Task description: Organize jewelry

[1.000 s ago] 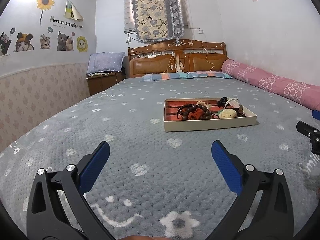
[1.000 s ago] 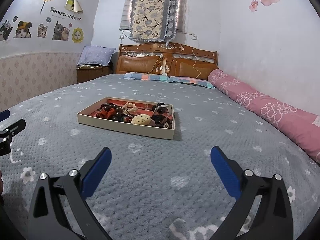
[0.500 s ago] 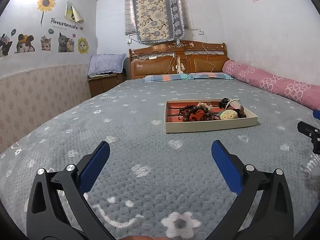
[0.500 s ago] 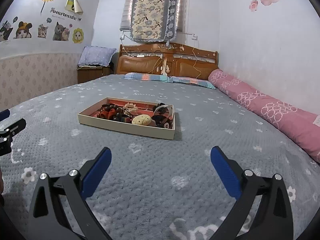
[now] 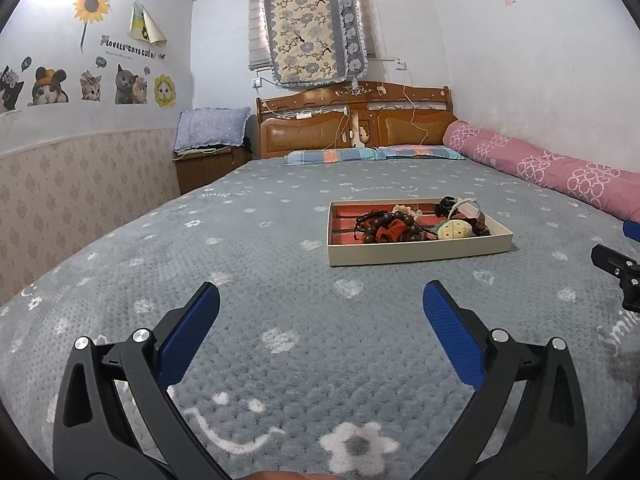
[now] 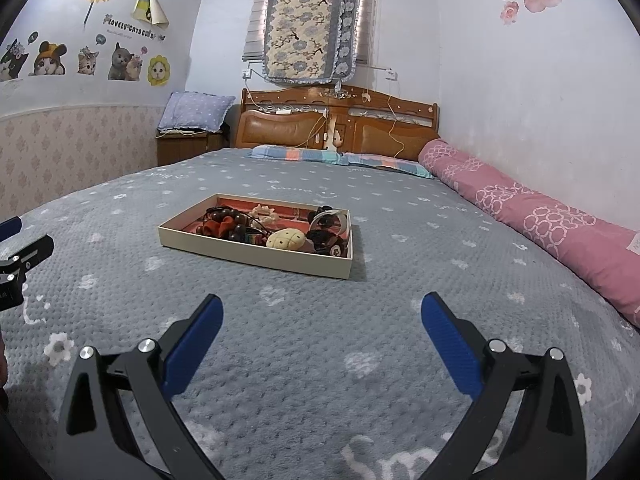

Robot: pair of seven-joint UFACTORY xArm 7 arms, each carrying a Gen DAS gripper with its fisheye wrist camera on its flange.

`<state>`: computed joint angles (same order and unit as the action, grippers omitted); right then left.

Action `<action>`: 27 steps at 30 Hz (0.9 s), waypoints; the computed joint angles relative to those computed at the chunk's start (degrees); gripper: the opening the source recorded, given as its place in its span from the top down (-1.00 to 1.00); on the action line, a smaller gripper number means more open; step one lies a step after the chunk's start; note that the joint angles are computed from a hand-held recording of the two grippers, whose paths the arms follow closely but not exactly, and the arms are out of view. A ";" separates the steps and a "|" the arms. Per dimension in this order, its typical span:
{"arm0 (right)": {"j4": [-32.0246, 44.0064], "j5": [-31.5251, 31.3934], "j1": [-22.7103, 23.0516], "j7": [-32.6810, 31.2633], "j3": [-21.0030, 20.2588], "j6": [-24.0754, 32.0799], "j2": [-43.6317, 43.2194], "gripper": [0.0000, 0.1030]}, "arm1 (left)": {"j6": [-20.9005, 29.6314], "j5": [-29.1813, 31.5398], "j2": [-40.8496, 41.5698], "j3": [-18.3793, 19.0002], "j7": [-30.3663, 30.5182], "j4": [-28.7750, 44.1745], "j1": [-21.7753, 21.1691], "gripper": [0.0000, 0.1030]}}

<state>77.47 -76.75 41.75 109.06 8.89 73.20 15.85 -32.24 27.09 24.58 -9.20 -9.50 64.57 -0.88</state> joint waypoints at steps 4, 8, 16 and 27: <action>-0.19 -0.17 -0.07 0.03 0.02 -0.13 -0.13 -0.89 | -0.21 0.07 -0.28 0.07 -0.11 -0.10 0.02 -0.91; -0.17 -0.25 0.06 0.23 0.08 0.12 -0.07 -0.89 | 0.03 0.26 -0.18 0.00 -0.38 0.06 0.10 -0.91; 0.03 -0.12 0.28 0.01 0.08 0.16 0.20 -0.89 | -0.27 -0.20 0.09 0.22 0.14 0.20 -0.27 -0.91; -0.38 -0.36 0.21 0.48 0.05 0.04 -0.14 -0.89 | 0.13 0.43 0.08 -0.12 -0.29 0.25 0.08 -0.91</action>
